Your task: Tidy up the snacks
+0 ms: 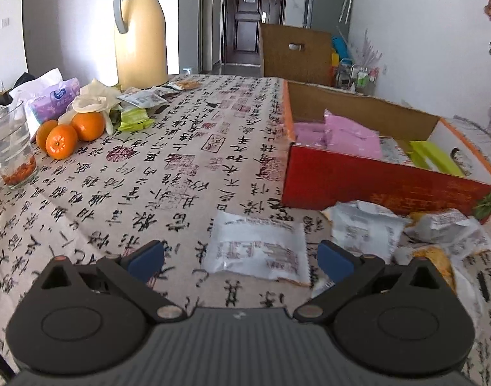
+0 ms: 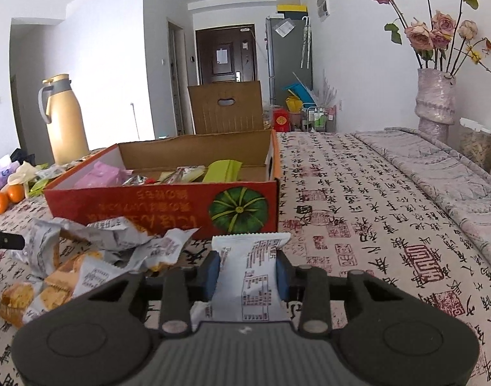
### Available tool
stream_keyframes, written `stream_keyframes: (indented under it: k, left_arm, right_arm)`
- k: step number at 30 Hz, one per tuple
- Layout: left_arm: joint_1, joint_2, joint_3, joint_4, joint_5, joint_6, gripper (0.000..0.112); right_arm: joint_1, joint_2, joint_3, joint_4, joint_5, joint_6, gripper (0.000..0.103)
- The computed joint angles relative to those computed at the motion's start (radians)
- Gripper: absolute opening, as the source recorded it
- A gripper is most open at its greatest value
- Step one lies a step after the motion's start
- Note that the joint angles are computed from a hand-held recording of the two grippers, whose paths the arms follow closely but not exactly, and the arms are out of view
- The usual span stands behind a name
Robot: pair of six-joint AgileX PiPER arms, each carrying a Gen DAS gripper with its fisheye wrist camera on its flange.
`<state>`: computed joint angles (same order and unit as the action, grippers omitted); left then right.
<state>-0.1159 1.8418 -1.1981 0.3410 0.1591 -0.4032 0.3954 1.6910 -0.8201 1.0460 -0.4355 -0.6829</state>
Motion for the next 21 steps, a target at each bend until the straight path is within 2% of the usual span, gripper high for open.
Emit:
stream_keyframes:
  k: [2,6,9,11,16,19,21]
  left_arm:
    - [-0.004,0.036,-0.055,0.011,0.041,0.001,0.103]
    - [0.009,0.106,-0.161,-0.188,0.117,0.206,0.103]
    - [0.021,0.143,-0.203,-0.309,0.146,0.318,0.103]
    - [0.018,0.157,-0.216,-0.296,0.155,0.305,0.103]
    - [-0.006,0.165,-0.209,-0.135,0.131,0.161,0.103]
    - [-0.007,0.164,-0.203,-0.118,0.123,0.144,0.103]
    - [-0.007,0.160,-0.195,-0.114,0.109,0.144,0.094]
  right_arm:
    - [-0.008,0.006,-0.004,-0.006,-0.001,0.007,0.035]
    - [-0.028,0.018,-0.013,-0.017,0.004,0.021,0.035]
    - [-0.036,0.028,-0.023,-0.008,0.007,0.013,0.035]
    - [-0.038,0.036,-0.032,0.001,0.010,0.003,0.035]
    - [-0.041,0.050,-0.048,0.018,0.013,-0.007,0.035]
    - [-0.040,0.050,-0.047,0.024,0.011,-0.007,0.035]
    - [-0.037,0.049,-0.045,0.028,0.009,-0.011,0.035]
